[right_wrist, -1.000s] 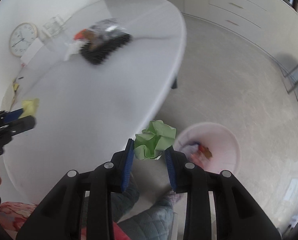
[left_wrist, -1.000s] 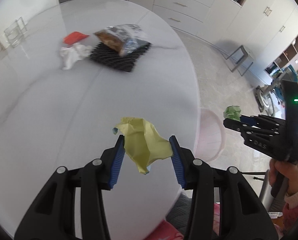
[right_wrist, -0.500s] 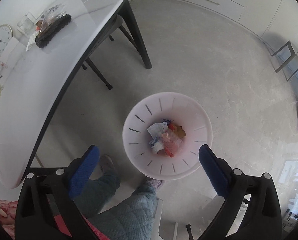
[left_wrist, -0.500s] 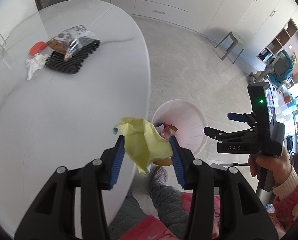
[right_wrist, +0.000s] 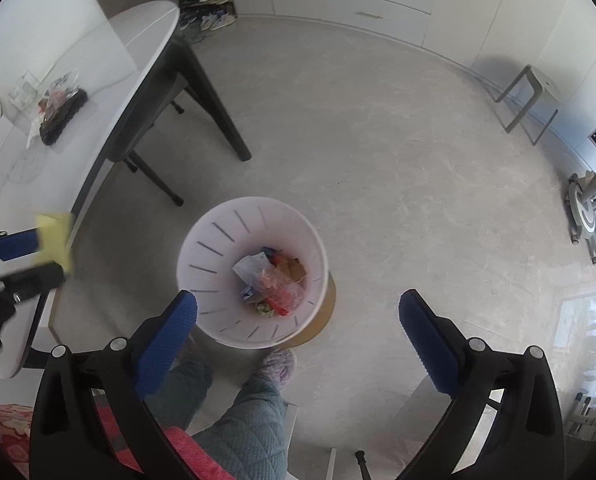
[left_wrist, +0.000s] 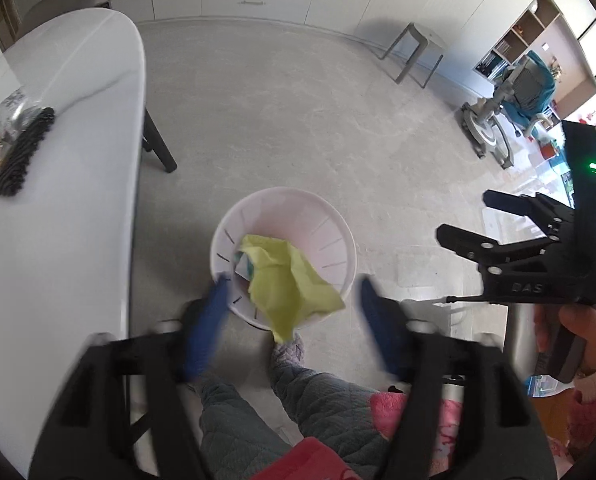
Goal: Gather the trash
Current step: 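Carry both papers over the pink bin and open both grippers, then move the left gripper to the white tissue and grasp it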
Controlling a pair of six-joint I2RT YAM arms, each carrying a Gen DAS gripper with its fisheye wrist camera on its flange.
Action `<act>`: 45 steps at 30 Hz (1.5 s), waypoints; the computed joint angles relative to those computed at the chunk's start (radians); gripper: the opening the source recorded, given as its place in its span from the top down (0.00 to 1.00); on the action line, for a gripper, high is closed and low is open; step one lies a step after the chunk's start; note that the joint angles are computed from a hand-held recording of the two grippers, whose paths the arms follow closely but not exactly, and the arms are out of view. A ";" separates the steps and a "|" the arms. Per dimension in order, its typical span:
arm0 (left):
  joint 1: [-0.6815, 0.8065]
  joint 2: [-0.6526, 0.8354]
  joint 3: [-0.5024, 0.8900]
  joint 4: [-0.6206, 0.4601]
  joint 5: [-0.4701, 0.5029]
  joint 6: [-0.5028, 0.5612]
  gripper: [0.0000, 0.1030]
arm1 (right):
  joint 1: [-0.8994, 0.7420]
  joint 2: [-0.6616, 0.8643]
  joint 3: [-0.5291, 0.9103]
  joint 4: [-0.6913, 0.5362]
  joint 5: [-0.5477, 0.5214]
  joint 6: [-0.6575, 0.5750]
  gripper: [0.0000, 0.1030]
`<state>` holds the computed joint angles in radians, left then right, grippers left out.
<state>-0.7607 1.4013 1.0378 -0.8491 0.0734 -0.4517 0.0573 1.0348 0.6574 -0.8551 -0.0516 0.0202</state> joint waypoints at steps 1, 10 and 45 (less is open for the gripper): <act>-0.019 0.022 0.019 0.001 -0.013 -0.030 0.13 | -0.034 -0.010 0.000 -0.009 -0.009 -0.026 0.03; -0.042 0.031 0.078 -0.029 -0.044 -0.140 0.08 | -0.153 -0.010 -0.007 0.004 -0.079 -0.108 0.03; 1.291 -0.050 0.176 -0.172 0.162 0.636 0.08 | 0.729 0.839 0.930 0.128 0.072 0.273 0.03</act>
<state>0.5302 1.3517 1.2142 -1.0211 0.2353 0.1839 0.7864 1.8736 1.5875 -0.7271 0.0205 0.2929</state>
